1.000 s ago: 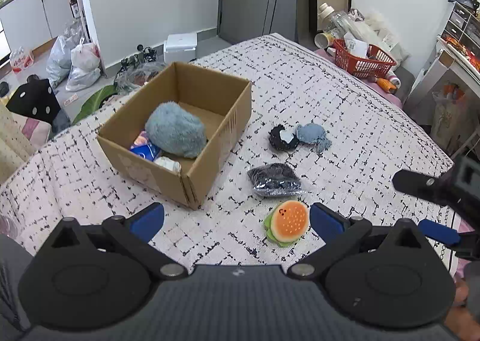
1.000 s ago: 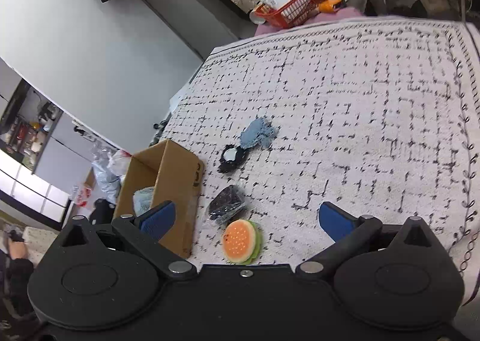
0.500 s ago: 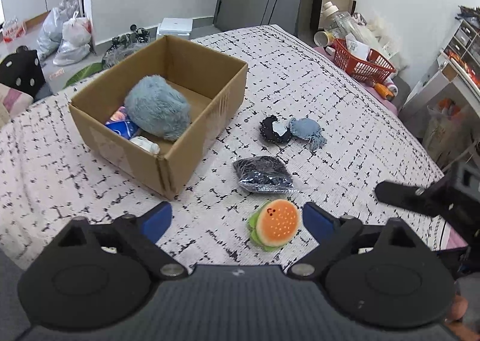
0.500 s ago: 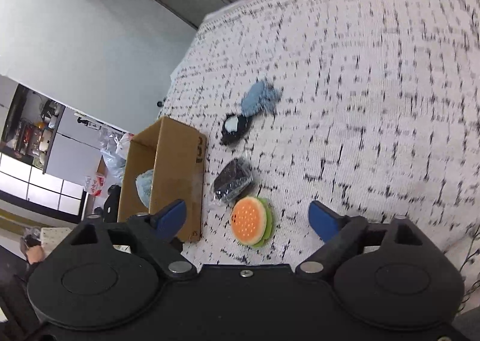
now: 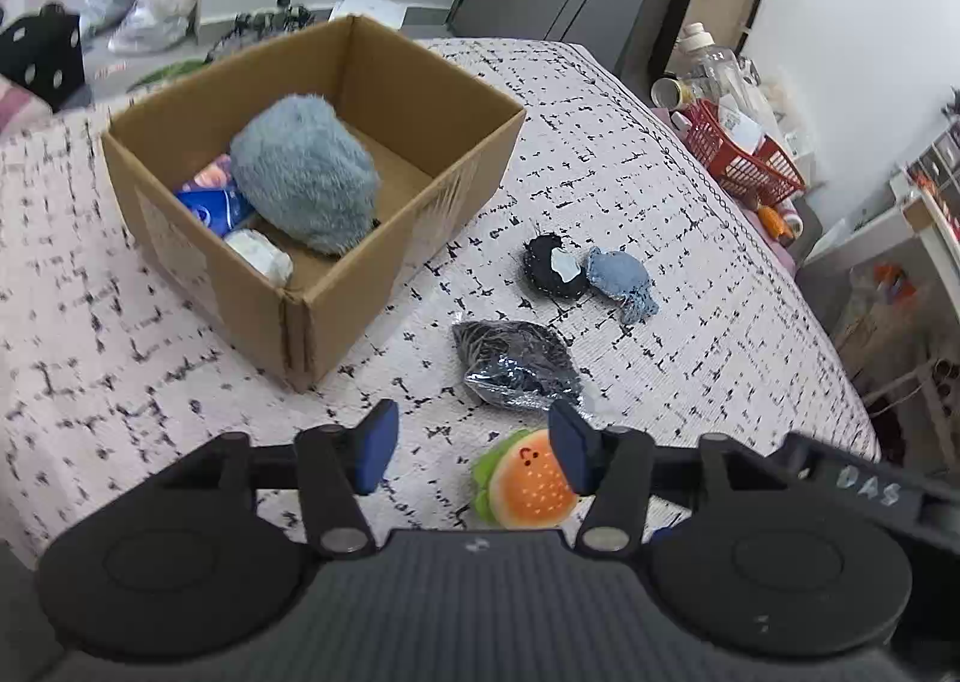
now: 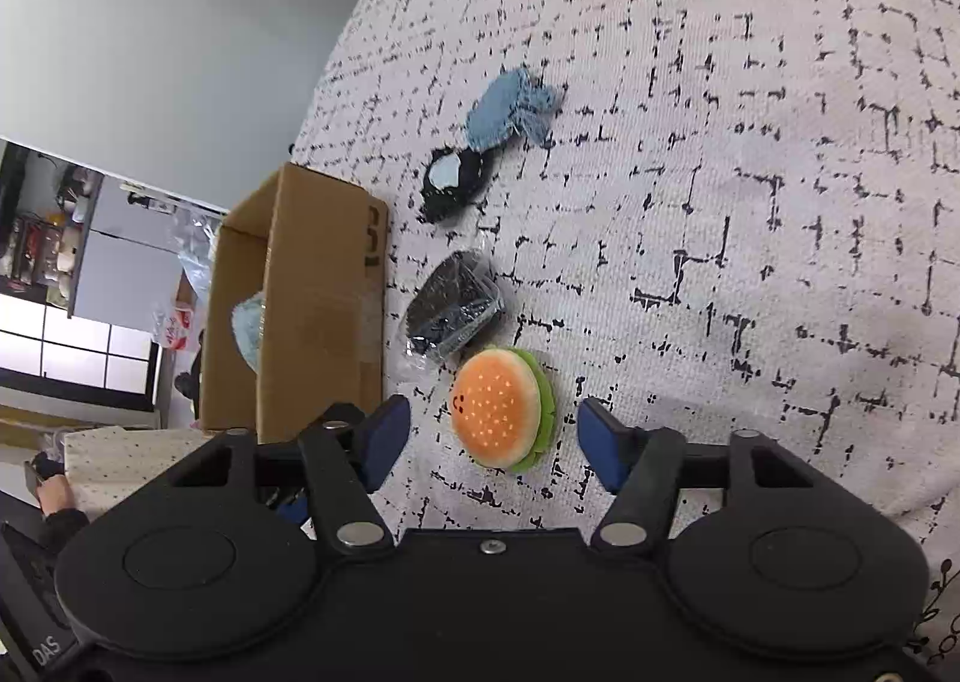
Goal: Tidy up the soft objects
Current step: 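Grasp the burger squishy with the right tool while the left tool grasps the black wrapped bag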
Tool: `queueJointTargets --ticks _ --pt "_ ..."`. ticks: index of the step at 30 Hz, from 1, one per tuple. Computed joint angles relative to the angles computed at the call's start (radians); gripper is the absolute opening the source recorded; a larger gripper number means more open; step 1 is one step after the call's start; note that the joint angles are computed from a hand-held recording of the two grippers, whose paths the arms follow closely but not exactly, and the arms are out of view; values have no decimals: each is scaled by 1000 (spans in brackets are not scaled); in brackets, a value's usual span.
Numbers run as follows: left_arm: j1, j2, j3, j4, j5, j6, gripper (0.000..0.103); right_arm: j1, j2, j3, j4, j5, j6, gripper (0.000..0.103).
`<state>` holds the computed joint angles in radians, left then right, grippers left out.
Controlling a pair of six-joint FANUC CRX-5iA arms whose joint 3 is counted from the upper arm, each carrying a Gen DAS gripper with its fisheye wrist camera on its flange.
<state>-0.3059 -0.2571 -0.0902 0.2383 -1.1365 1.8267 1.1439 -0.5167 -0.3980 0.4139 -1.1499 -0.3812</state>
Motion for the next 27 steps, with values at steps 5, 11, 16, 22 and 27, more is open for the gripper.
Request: queueJointTargets --ticks 5,11,16,22,27 --pt "13 7 -31 41 36 42 50 -37 30 16 -40 17 31 55" --pt "17 21 -57 65 81 94 50 -68 57 23 -77 37 32 51" --pt "15 34 -79 89 118 110 50 -90 62 19 -109 64 23 47" --pt "20 54 -116 149 164 113 50 -111 71 16 -131 91 43 45" --pt "24 75 -126 180 170 95 26 -131 86 19 -157 112 82 46"
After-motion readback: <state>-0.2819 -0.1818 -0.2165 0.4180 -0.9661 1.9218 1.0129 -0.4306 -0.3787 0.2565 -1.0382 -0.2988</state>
